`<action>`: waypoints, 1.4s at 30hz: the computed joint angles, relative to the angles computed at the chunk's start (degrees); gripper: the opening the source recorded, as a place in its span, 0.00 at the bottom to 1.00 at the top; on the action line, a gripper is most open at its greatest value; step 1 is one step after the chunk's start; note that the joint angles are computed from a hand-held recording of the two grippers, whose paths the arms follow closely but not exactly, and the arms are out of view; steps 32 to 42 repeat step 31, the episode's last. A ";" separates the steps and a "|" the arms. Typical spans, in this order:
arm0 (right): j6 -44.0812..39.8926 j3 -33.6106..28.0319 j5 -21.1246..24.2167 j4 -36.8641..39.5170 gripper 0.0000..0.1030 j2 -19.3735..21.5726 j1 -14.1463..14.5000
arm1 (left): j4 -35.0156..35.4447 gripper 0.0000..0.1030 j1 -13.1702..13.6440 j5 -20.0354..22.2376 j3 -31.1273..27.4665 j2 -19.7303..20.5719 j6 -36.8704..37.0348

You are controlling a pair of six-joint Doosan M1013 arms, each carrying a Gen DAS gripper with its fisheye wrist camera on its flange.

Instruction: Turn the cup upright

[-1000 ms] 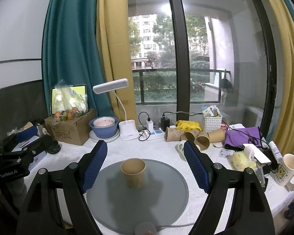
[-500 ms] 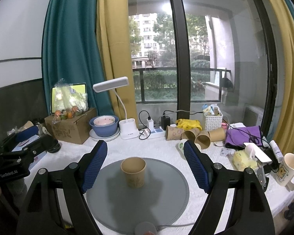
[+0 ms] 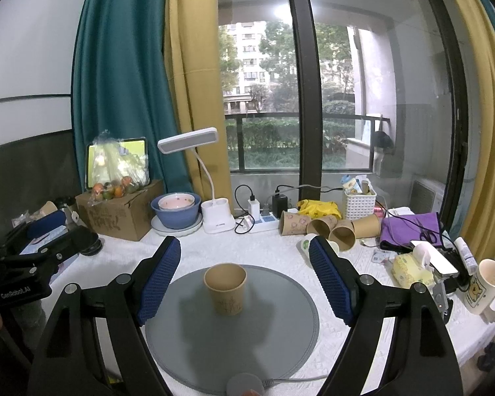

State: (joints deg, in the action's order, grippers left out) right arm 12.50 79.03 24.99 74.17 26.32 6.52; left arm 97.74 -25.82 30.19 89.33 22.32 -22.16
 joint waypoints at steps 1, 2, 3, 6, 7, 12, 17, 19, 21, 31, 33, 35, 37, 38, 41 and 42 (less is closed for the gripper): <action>0.00 0.02 -0.01 0.01 0.80 -0.01 0.01 | 0.04 0.91 -0.02 0.07 -0.04 0.03 -0.04; -0.43 0.13 0.04 0.33 0.80 -0.07 -0.05 | 0.03 0.91 0.03 0.01 -0.05 0.04 -0.01; -0.65 0.13 0.06 0.51 0.80 -0.05 -0.05 | 0.09 0.91 0.01 -0.01 -0.01 0.02 -0.07; -1.31 0.43 -0.06 0.95 0.80 -0.09 0.13 | -0.05 0.91 0.02 -0.06 -0.04 0.02 0.21; -1.20 0.42 -0.06 0.90 0.80 -0.10 0.14 | -0.09 0.91 0.01 0.01 -0.07 0.04 0.15; -1.28 0.47 -0.06 0.92 0.80 -0.13 0.15 | -0.16 0.91 -0.03 0.05 -0.07 0.05 0.12; -1.09 0.38 -0.15 0.75 0.80 -0.11 0.19 | -0.06 0.91 -0.01 0.03 -0.06 0.04 0.01; -0.95 0.34 -0.13 0.62 0.80 -0.10 0.19 | -0.14 0.91 0.00 0.06 -0.08 0.04 0.18; -0.92 0.28 -0.12 0.56 0.80 -0.06 0.20 | 0.17 0.91 -0.02 0.06 0.05 -0.04 -0.16; 1.30 -0.08 0.95 -1.63 0.80 0.46 0.33 | 14.02 0.91 1.39 -5.90 1.95 -0.69 -15.30; 1.30 -0.08 0.95 -1.63 0.80 0.46 0.33 | 14.02 0.91 1.39 -5.90 1.95 -0.69 -15.30; 1.30 -0.08 0.95 -1.63 0.80 0.46 0.33 | 14.02 0.91 1.39 -5.90 1.95 -0.69 -15.30; 1.30 -0.08 0.95 -1.63 0.80 0.46 0.33 | 14.02 0.91 1.39 -5.90 1.95 -0.69 -15.30; 1.30 -0.08 0.95 -1.63 0.80 0.46 0.33 | 14.02 0.91 1.39 -5.90 1.95 -0.69 -15.30; 1.30 -0.08 0.95 -1.63 0.80 0.46 0.33 | 14.02 0.91 1.39 -5.90 1.95 -0.69 -15.30; 1.30 -0.08 0.95 -1.63 0.80 0.46 0.33 | 14.02 0.91 1.39 -5.90 1.95 -0.69 -15.30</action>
